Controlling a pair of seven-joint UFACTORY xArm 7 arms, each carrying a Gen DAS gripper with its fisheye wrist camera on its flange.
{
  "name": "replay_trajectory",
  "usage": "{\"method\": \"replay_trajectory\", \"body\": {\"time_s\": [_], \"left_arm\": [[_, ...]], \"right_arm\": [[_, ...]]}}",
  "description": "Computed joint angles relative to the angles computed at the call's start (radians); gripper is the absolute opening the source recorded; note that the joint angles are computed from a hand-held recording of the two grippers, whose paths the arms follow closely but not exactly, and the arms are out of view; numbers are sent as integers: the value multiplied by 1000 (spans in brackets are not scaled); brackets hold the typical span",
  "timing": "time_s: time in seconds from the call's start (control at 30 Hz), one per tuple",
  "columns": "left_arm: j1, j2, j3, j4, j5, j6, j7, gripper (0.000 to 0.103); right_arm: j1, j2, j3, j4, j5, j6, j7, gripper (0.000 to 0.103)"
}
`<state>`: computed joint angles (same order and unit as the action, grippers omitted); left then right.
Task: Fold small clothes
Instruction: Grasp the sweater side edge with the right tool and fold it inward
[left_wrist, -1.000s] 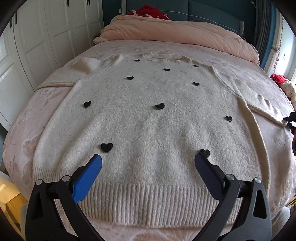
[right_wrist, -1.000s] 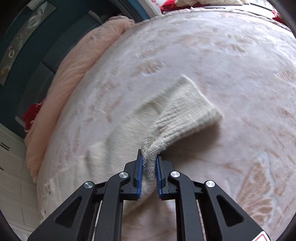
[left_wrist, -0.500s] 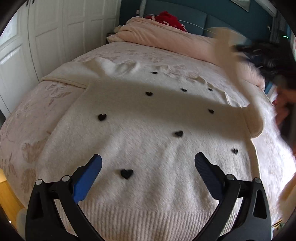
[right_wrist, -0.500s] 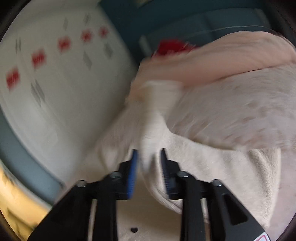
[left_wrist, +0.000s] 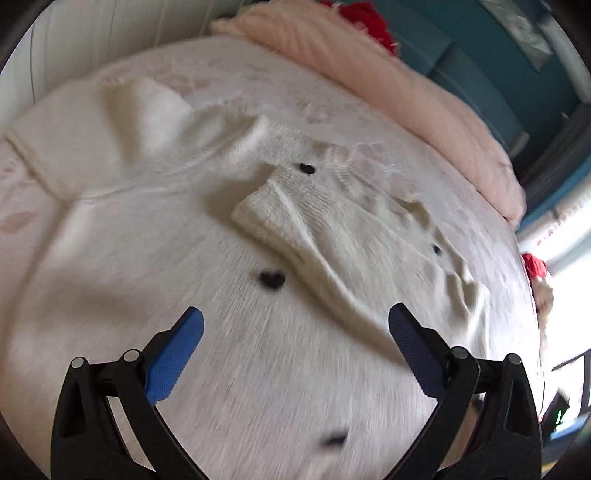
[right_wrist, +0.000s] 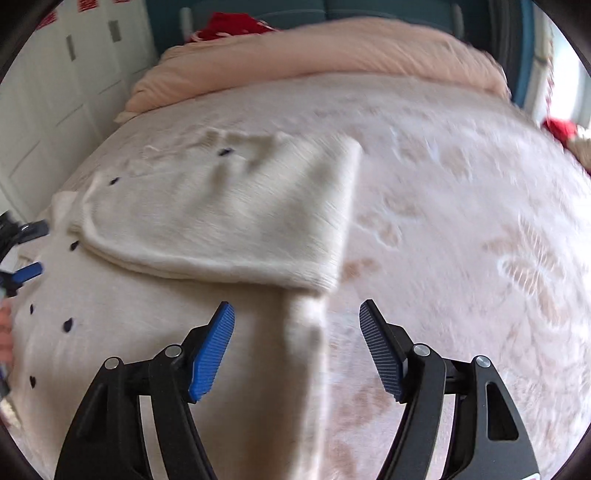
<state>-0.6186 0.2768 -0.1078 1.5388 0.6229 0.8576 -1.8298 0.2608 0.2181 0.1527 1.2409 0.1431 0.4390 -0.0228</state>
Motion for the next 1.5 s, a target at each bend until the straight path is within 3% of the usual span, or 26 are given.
{"method": "replay_trajectory", "body": {"time_s": [0.07,0.1,0.13,0.17,0.23,0.37,0.43,0.5,0.57,0.6,0.63,0.67,0.73,0.83,0.9,0.97,1.03,1.07,1.1,1.13,1.17,1.2,1.23,1.27,1.33,1.5], "left_arm": [[25,59,10,42,-33,-16,19,83],[29,74,15,53,-53,-13,25,58],[23,100,27,87,-64,24,15,43],[9,111,42,106,-46,44,-5,37],[-3,123,59,134,-20,54,-7,13],[-12,127,67,136,8,82,21,11],[-6,137,67,119,6,68,47,14],[-12,136,67,124,16,77,70,16],[-7,88,56,78,1,36,69,25],[-7,53,52,41,2,19,55,41],[-19,-8,46,-21,20,24,22,54],[-28,-67,33,-86,48,38,-15,59],[-41,-200,-11,-212,69,97,-77,75],[-57,-408,-98,-396,19,229,-173,85],[-76,-529,-163,-496,-72,339,-250,86],[-86,-601,-209,-560,-174,394,-305,86],[-87,-660,-245,-634,-231,350,-365,86],[-77,-657,-283,-626,-202,363,-379,86],[-67,-636,-297,-604,-197,365,-354,86],[-59,-632,-299,-606,-204,332,-330,82],[-66,-606,-286,-591,-197,311,-312,76],[-31,-564,-310,-548,-209,331,-264,61],[-1,-549,-329,-529,-218,335,-223,33],[-10,-546,-306,-524,-228,296,-185,19],[7,-584,-313,-544,-247,216,-182,12],[8,-602,-385,-493,-278,206,-137,6]], "right_arm": [[-39,36,23,32,101,11,-47,67],[-45,60,29,53,131,10,-50,63],[-70,88,47,86,189,21,-77,44],[-79,121,61,123,246,23,-98,22],[-94,111,81,119,302,0,-109,17],[-94,69,74,59,338,-115,-114,14],[-86,109,46,80,300,-28,-59,14],[-108,106,65,64,336,-24,-88,17],[-107,67,57,51,334,-3,-76,27],[-111,40,59,34,347,7,-83,28],[-129,-3,71,2,395,22,-127,39],[-130,-48,69,-37,421,36,-149,58],[-119,-162,46,-143,450,79,-186,69],[-88,-305,8,-277,488,185,-235,69],[-64,-417,-21,-398,492,252,-244,69],[-33,-521,-40,-509,499,237,-253,70],[7,-590,-64,-571,526,219,-262,73],[22,-590,-73,-573,525,218,-253,73],[39,-581,-84,-565,529,212,-256,72],[60,-565,-95,-558,542,198,-275,58],[61,-545,-89,-547,518,183,-263,24],[47,-524,-77,-528,503,188,-248,8],[75,-520,-95,-515,530,203,-226,9],[82,-529,-115,-510,533,208,-205,8],[43,-604,-94,-523,444,218,-175,8],[-36,-811,-159,-582,273,382,-149,6]]}}
